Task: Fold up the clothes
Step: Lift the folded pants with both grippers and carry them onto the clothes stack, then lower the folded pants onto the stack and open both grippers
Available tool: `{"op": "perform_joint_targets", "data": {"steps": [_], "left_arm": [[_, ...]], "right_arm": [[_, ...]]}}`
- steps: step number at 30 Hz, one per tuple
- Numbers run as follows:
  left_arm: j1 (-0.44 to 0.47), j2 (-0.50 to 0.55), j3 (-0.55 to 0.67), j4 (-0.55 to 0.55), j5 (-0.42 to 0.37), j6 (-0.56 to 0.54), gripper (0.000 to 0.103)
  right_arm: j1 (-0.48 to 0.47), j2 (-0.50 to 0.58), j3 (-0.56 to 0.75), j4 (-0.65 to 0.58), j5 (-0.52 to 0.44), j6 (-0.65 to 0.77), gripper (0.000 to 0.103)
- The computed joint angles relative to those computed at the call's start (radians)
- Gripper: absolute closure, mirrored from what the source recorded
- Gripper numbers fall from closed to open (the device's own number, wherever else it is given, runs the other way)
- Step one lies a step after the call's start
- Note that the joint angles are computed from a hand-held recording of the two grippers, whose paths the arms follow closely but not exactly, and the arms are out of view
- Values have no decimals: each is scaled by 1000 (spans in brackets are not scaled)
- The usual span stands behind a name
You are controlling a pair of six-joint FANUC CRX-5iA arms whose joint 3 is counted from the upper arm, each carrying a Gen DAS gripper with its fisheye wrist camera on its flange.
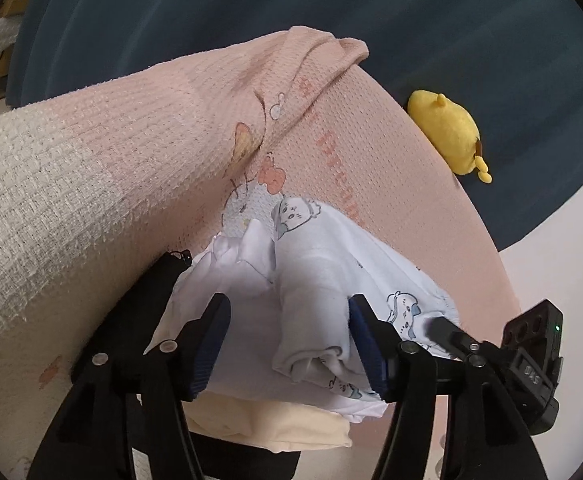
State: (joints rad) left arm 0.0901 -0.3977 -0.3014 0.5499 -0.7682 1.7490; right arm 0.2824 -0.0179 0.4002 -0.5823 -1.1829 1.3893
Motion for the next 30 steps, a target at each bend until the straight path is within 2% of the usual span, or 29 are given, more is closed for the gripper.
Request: {"op": "perform_joint_targets", "data": {"steps": [4, 8, 11, 13, 16, 18, 19, 20, 22, 25, 26, 27, 30], "left_arm": [[-8, 18, 71, -107, -30, 81, 45], [-15, 27, 105, -163, -42, 109, 44], [-13, 38, 122, -179, -57, 126, 44], [-11, 49, 134, -184, -69, 141, 44], [1, 37, 112, -142, -41, 127, 44], [6, 29, 95, -116, -16, 103, 44], [6, 30, 97, -122, -12, 104, 44], [5, 32, 99, -128, -7, 105, 45], [7, 29, 79, -97, 9, 72, 45], [17, 13, -12, 95, 37, -77, 48], [15, 9, -26, 120, 39, -91, 56], [14, 8, -29, 123, 34, -82, 59], [16, 0, -52, 163, 25, -58, 59]], "right_arm": [[-61, 14, 54, -76, -40, -7, 34], [-73, 15, 68, -50, -9, -35, 34], [-64, 37, 81, -11, 8, -88, 34], [-87, 73, 119, -62, -28, -91, 34], [-79, 105, 153, -57, -61, -112, 34], [-71, 97, 141, -58, -40, -81, 41], [-72, 96, 139, -73, -38, -60, 50], [-73, 95, 136, -83, -39, -49, 64], [-63, 106, 146, -76, -68, -60, 80], [-52, 98, 132, -65, -69, -67, 81], [-54, 93, 129, -76, -70, -57, 81], [-53, 87, 126, -81, -70, -50, 81], [-32, 76, 132, -53, -86, -46, 81]]}}
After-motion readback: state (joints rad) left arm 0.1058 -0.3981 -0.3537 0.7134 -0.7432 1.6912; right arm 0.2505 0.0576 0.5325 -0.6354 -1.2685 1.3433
